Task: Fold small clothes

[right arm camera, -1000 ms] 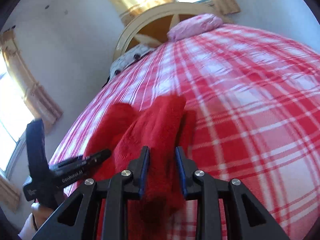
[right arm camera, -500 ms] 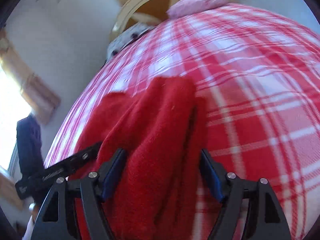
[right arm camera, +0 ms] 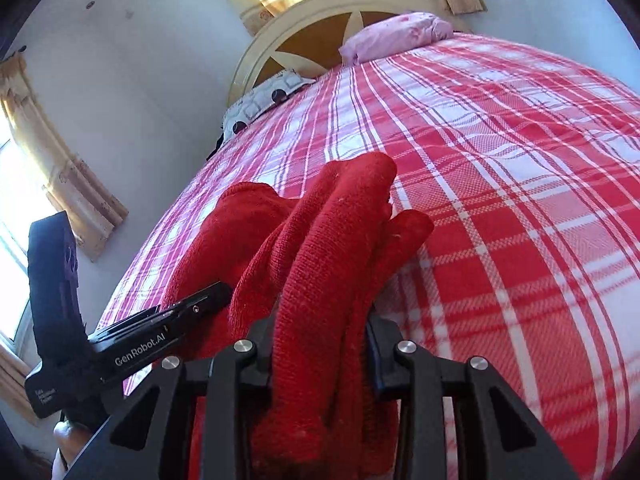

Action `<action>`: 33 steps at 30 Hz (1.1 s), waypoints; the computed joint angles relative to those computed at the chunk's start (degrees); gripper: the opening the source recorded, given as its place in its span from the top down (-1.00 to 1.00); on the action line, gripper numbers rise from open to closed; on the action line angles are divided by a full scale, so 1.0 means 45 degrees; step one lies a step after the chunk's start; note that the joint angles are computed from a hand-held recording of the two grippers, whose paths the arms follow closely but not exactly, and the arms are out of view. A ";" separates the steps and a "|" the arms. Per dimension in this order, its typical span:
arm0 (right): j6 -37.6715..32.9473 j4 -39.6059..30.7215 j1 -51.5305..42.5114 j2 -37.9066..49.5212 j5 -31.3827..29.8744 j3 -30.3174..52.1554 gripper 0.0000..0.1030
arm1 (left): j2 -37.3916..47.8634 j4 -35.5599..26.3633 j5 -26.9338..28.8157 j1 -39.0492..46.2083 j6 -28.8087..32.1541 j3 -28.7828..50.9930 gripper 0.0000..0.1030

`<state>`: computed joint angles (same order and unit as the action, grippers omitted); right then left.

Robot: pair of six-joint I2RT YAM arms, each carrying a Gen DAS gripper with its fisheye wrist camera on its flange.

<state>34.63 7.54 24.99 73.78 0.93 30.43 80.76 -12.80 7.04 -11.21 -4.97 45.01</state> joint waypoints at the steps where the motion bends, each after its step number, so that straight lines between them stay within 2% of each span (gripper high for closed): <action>1: 0.0174 -0.0040 0.0232 -0.0288 0.0184 -0.0158 0.35 | -0.0424 -0.0062 -0.0200 -0.0058 0.0008 -0.0257 0.32; 8: 0.1267 -0.0724 0.2653 -0.1763 0.2206 -0.0551 0.35 | -0.2935 -0.0625 -0.1327 -0.0168 0.0431 -0.1543 0.32; 11: 0.1784 -0.0829 0.3659 -0.1933 0.2988 -0.0594 0.35 | -0.3700 -0.1017 -0.1433 0.0109 0.0749 -0.1845 0.32; 18: 0.2361 -0.0777 0.5065 -0.1618 0.3703 -0.0249 0.35 | -0.5116 -0.1766 -0.0748 0.1498 0.1340 -0.2322 0.32; 33: 0.2591 -0.0044 0.6847 0.1187 0.4103 0.1924 0.35 | -0.6273 -0.2402 0.1215 0.5513 0.3147 -0.2722 0.33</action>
